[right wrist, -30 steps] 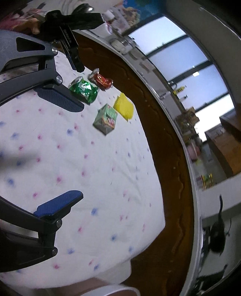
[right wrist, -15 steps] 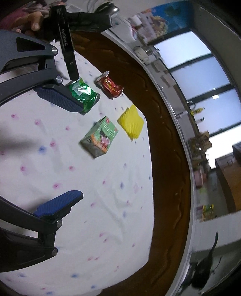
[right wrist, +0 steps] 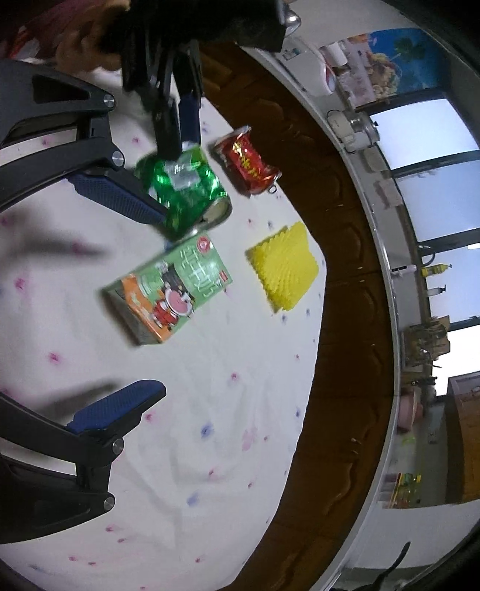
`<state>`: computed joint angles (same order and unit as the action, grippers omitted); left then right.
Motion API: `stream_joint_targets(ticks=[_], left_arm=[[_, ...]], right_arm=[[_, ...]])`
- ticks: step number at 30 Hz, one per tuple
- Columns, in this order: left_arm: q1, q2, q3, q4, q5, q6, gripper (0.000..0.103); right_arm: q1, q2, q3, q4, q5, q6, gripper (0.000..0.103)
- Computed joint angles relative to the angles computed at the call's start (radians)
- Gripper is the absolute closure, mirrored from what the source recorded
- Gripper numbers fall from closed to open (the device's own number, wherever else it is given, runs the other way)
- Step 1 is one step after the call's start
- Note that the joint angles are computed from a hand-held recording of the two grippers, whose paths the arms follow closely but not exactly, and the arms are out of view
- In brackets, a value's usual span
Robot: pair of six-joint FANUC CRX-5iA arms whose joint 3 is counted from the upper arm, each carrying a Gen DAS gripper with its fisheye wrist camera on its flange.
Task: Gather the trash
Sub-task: 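Grasp the crushed green can with the left tool while the right tool grasps the green milk carton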
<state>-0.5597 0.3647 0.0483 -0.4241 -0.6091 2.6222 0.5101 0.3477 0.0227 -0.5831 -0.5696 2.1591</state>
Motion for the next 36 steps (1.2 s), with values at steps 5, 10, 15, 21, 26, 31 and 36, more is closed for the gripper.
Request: stream_joint_targets(ticks=[5,10,15,21,26,31,36], left_arm=[[-0.009,-0.015,-0.017,-0.027,-0.013,0.106,0.050],[0.005,0.000,-0.015,0.022,-0.002,0.062,0.046],[0.023,0.017,-0.016,0.063,0.017,0.055,0.044],[0.034,0.016,-0.020,0.083,0.034,0.064,0.046],[0.012,0.019,0.022,0.012,-0.026,0.156,0.046],[-0.007,0.035,0.047,-0.043,-0.062,0.197,0.058],[-0.009,0.029,0.039,-0.025,-0.013,0.124,0.095]], right_arm=[[-0.001,0.046,0.051,0.005,-0.026,0.020,0.015],[0.010,0.091,0.088,0.047,-0.073,-0.018,0.025],[0.005,0.062,0.048,0.049,-0.049,-0.049,0.046],[-0.064,-0.016,-0.024,-0.078,-0.067,-0.030,0.047],[-0.097,-0.091,-0.104,-0.135,-0.052,-0.031,0.047],[-0.122,-0.161,-0.163,-0.177,-0.036,-0.032,0.047],[-0.143,-0.249,-0.236,-0.200,-0.004,-0.018,0.047]])
